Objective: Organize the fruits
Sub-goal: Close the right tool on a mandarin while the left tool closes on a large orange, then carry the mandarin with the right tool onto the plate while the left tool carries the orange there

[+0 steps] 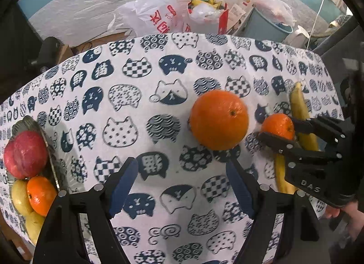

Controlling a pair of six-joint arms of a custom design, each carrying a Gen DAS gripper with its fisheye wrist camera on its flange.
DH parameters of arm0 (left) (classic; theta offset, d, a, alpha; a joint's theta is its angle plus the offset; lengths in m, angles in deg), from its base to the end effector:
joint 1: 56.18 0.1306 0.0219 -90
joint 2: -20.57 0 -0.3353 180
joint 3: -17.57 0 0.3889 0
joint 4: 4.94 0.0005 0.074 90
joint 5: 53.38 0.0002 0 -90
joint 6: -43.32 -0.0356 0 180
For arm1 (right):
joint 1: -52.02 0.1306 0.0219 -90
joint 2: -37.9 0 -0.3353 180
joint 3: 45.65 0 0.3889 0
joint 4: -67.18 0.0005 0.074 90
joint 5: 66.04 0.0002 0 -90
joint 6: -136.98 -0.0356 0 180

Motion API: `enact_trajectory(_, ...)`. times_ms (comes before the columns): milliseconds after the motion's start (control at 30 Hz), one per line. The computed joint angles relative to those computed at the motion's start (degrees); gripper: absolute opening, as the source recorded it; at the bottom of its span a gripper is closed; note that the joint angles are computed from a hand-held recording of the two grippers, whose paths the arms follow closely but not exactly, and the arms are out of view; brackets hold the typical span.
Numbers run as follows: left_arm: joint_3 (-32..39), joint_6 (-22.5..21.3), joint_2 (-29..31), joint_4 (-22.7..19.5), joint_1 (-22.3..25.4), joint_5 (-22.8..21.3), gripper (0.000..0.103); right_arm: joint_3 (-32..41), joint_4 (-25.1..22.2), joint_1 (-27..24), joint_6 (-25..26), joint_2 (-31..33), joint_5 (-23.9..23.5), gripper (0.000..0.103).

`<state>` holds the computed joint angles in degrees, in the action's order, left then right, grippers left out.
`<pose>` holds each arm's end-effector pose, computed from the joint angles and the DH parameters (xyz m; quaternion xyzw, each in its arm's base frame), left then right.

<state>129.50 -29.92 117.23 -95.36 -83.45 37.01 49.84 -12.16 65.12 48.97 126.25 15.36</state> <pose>0.4120 -0.2132 0.4601 0.0913 0.9874 -0.0516 0.1185 0.4190 0.1025 0.4101 -0.1409 0.9751 0.0887 0.1464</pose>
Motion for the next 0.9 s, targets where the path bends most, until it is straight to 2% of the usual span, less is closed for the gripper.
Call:
enact_trajectory(100,0.67,0.66,0.65,0.79,-0.28,0.53,0.087,0.73,1.39,-1.63,-2.43,-1.09,-1.92,0.046)
enact_trajectory(200,2.07,0.97,2.19,1.51,-1.02,0.07,0.087,1.64,1.93,-2.62,-3.91,-1.78,-2.47,0.046)
enact_trajectory(400,4.08,0.87,5.1,1.6,-2.36,-0.98,0.087,2.14,1.54,-2.8,-3.54,-2.64,-0.17,0.046)
enact_trajectory(533,4.77,0.18,6.9,1.76,-3.04,-2.04,0.087,1.78,1.41,-4.06,-3.52,-2.37,-0.56,0.046)
enact_trajectory(767,3.34,-0.34,6.82,5.06,-2.46,-0.61,0.087,0.39,0.87,-4.59,-4.03,-3.21,-0.7,0.046)
enact_trajectory(867,2.45,-1.2,6.38,6.5,-1.98,1.73,0.073,0.32,0.84,-4.36,-4.23,-3.28,-0.71,0.046)
enact_trajectory(900,2.46,-1.26,6.48,6.49,-1.94,2.46,0.072,0.37,0.85,-4.25,-4.24,-3.23,-0.59,0.046)
